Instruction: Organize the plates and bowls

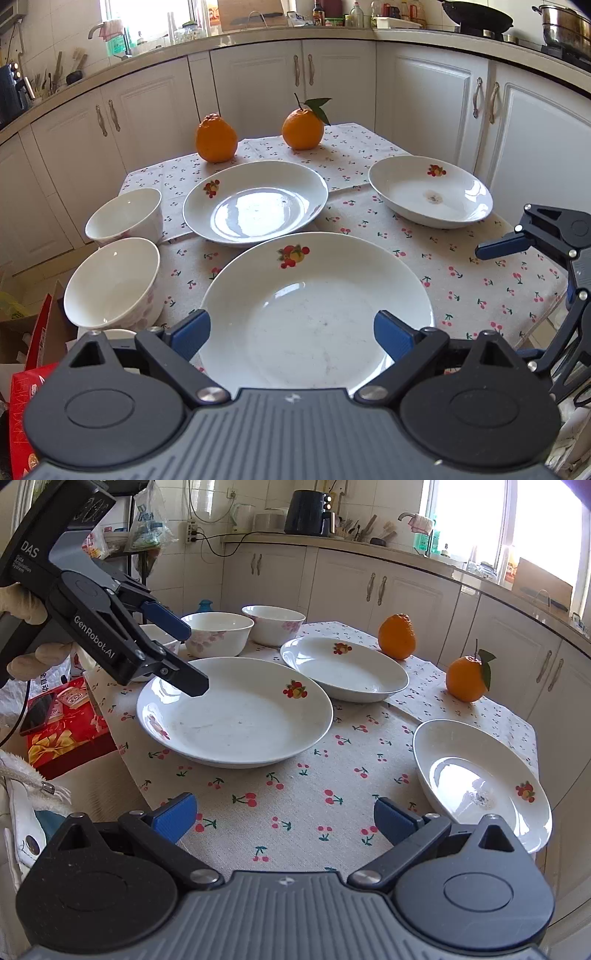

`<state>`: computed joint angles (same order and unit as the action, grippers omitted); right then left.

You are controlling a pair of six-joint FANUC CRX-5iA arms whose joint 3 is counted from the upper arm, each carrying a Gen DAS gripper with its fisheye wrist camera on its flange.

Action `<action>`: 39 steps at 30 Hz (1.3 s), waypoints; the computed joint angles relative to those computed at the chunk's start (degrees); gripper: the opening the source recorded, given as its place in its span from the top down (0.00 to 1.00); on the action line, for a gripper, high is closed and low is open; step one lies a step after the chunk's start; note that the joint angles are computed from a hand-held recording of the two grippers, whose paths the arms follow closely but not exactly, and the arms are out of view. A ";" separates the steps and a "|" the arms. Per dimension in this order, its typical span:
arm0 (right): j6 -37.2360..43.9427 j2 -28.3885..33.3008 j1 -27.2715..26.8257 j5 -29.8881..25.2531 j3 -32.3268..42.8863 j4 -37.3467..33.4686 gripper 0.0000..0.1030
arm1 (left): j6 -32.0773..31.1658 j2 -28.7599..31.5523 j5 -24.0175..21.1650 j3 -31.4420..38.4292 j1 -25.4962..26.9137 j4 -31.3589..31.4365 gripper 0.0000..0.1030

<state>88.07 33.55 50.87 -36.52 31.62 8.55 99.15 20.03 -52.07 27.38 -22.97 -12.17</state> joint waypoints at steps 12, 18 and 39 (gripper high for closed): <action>12.54 7.38 -1.98 -8.82 14.55 -12.77 0.13 | -4.91 4.87 -6.44 5.56 4.66 7.69 0.10; 16.80 10.60 -3.22 -14.06 21.19 -17.94 0.20 | -6.71 8.02 -9.82 9.23 6.75 12.27 0.16; 24.31 13.65 -5.10 -16.54 27.07 -25.05 0.24 | -14.35 25.34 -34.15 37.95 8.48 15.75 0.39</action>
